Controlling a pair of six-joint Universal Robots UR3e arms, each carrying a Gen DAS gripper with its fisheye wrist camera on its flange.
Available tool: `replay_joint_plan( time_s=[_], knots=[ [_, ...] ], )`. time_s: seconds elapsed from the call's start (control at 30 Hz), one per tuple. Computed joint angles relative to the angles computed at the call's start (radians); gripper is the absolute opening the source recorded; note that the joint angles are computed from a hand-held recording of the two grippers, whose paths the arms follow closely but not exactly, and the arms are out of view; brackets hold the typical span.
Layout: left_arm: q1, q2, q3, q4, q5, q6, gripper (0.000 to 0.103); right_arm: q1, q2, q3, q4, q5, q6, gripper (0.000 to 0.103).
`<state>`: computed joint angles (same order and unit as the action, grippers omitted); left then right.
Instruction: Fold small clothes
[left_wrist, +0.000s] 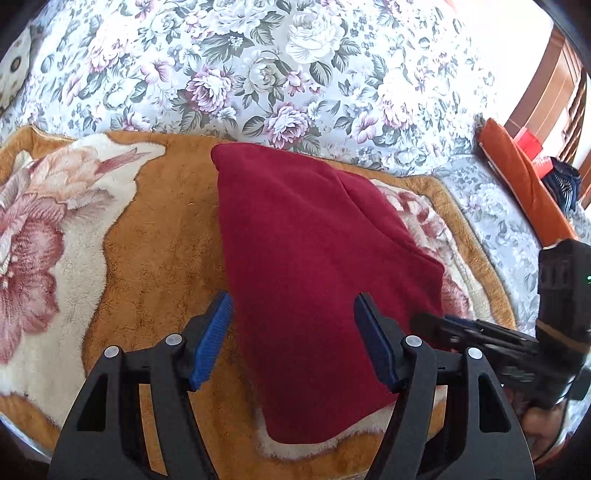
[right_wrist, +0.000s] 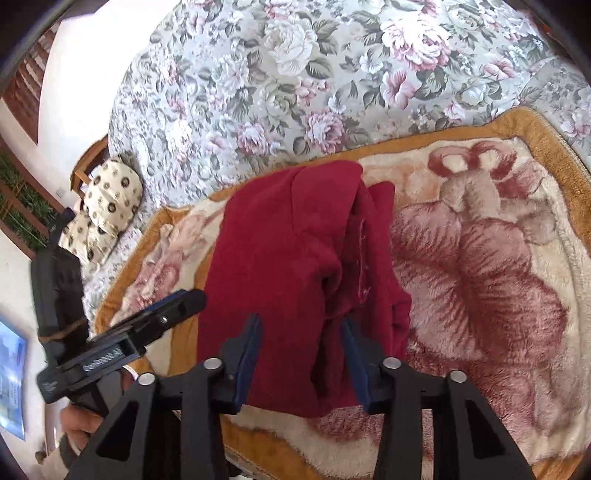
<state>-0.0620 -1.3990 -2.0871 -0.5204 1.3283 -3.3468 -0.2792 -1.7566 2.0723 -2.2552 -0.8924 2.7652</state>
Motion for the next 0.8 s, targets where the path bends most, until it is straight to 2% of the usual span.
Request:
replay_joint_plan(
  time_s=[0.03,0.13,0.2,0.23,0.33,0.4,0.53,0.63,0.7,0.8],
  knots=[
    [-0.01,-0.005,0.002,-0.001,0.011,-0.003,0.068,0.016,0.019,0.014,-0.048,-0.018,0.023,0.006],
    [-0.008,-0.004,-0.011,0.012,0.007,-0.002,0.068,-0.05,-0.1,0.092,-0.064,0.038,0.006,0.006],
    [-0.012,-0.021,-0.024,0.038,0.007,-0.008,0.069,-0.083,-0.198,0.131,-0.069,0.027,-0.024,0.006],
    [-0.007,-0.037,-0.032,0.05,-0.012,-0.008,0.069,-0.071,-0.191,0.137,-0.092,-0.008,-0.015,0.006],
    [-0.012,-0.092,-0.026,0.064,-0.02,-0.029,0.07,0.009,-0.038,0.113,-0.169,-0.106,0.03,0.006],
    [-0.014,-0.102,-0.03,0.084,-0.015,-0.035,0.073,-0.015,-0.032,0.143,-0.191,-0.075,0.045,0.006],
    [-0.021,-0.113,-0.027,0.105,0.003,-0.041,0.076,-0.087,-0.134,0.104,-0.054,-0.006,0.049,0.014],
    [-0.019,-0.121,-0.02,0.102,-0.004,-0.05,0.076,-0.075,-0.175,0.056,-0.096,0.009,0.082,0.014],
    [-0.021,-0.125,-0.016,0.103,-0.002,-0.049,0.076,-0.024,-0.112,-0.016,-0.148,0.014,0.127,0.014],
    [-0.029,-0.136,-0.006,0.109,0.007,-0.048,0.076,0.098,0.064,-0.157,-0.222,-0.055,0.19,0.014]
  ],
)
